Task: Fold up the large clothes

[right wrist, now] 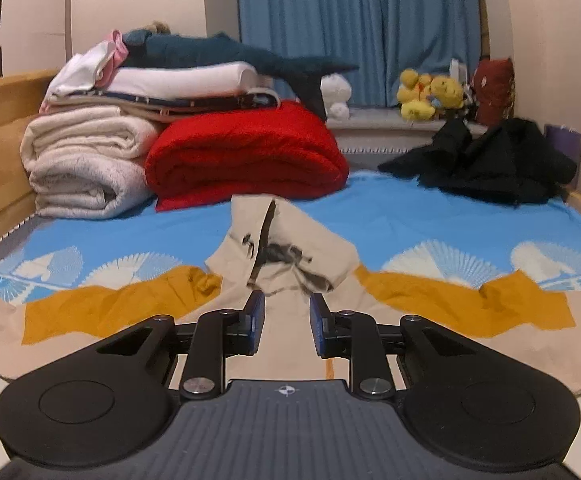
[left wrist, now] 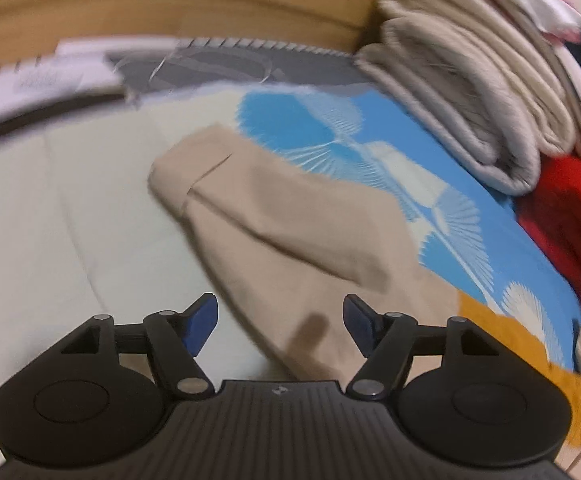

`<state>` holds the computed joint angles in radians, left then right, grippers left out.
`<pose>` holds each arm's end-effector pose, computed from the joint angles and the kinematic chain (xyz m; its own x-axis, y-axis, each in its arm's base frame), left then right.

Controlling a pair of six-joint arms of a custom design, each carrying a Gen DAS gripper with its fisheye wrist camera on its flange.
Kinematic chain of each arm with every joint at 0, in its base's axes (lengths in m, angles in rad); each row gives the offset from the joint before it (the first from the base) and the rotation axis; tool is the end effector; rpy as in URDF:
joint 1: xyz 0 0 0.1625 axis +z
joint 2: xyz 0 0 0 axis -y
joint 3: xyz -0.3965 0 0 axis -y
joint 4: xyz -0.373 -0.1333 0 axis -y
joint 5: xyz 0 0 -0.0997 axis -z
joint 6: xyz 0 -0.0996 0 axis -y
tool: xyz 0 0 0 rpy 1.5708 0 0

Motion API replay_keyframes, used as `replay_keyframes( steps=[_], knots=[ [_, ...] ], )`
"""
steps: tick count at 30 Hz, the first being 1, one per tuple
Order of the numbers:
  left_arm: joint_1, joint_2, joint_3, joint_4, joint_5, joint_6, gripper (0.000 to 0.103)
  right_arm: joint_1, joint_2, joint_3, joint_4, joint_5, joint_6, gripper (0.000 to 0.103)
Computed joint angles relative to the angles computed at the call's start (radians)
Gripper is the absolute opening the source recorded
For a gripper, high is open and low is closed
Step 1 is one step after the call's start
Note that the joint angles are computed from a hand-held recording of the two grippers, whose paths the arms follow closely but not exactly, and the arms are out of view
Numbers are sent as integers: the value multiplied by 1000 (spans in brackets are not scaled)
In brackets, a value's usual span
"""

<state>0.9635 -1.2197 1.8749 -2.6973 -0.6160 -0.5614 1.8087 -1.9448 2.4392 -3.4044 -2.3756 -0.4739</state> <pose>-0.1360 -0.5717 0.3015 -0.8513 -0.3680 -0.3739 0.0652 0.6329 -0.7715 0.1243 -0.2514 0.4358 -0.7219 0.3594 0.5914 -0.4310 0.4350 -0.7905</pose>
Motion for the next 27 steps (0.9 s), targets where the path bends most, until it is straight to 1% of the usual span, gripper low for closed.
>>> replay_keyframes(
  steps=[1,2,3,4,5,6,7,8,9,10,11,12,13,15,17,19,20,21,22,23,24,25,27],
  knots=[
    [13,0,-3,8,-9,-25,72,-12,-2,3,17,8,17,25],
    [18,1,-4,22,-7,-56,66,-18,0,5,21,8,26,26],
    [24,9,-2,-6,-1,-61,42,-24,-3,8,29,9,32,26],
    [26,19,-1,-43,0,-58,10,-29,-7,10,38,10,39,25],
    [22,19,1,-67,7,-64,4,-34,-16,13,51,14,44,25],
    [5,28,0,-97,41,-65,3,-35,-21,14,59,15,44,24],
    [-20,48,-6,-138,83,-40,1,-35,-31,21,61,15,38,22],
    [-53,69,-14,-183,124,12,0,-37,-41,25,66,14,33,17],
    [-92,99,-30,-243,158,95,0,-36,-49,25,77,8,35,13],
    [-132,135,-50,-315,173,194,0,-36,-59,24,96,3,47,12],
    [-181,172,-69,-389,172,299,0,-39,-70,24,114,2,59,11],
    [-224,203,-86,-439,153,375,0,-43,-83,23,135,2,73,10],
    [-272,233,-100,-471,115,430,0,-42,-94,21,156,-2,90,10],
    [-358,286,-119,-490,21,476,0,-45,-115,21,182,0,110,10],
    [-435,336,-138,-454,-90,470,0,-50,-128,21,191,1,123,10],
    [-499,374,-149,-395,-237,426,0,-59,-148,17,227,1,158,11],
    [-520,388,-159,-346,-321,383,1,-70,-164,11,265,11,188,11],
    [-531,395,-179,-255,-426,337,8,-84,-182,6,300,26,212,11],
    [-538,404,-203,-151,-516,299,20,-93,-191,1,320,32,235,11],
    [-545,403,-219,-74,-565,269,23,-107,-201,-6,336,39,259,11],
    [-554,397,-220,-39,-572,238,27,-124,-212,-14,357,50,286,11],
    [-565,385,-214,-12,-537,190,30,-142,-222,-21,379,62,314,11],
    [-573,351,-201,59,-455,68,31,-194,-258,-33,434,116,371,11]
  ],
)
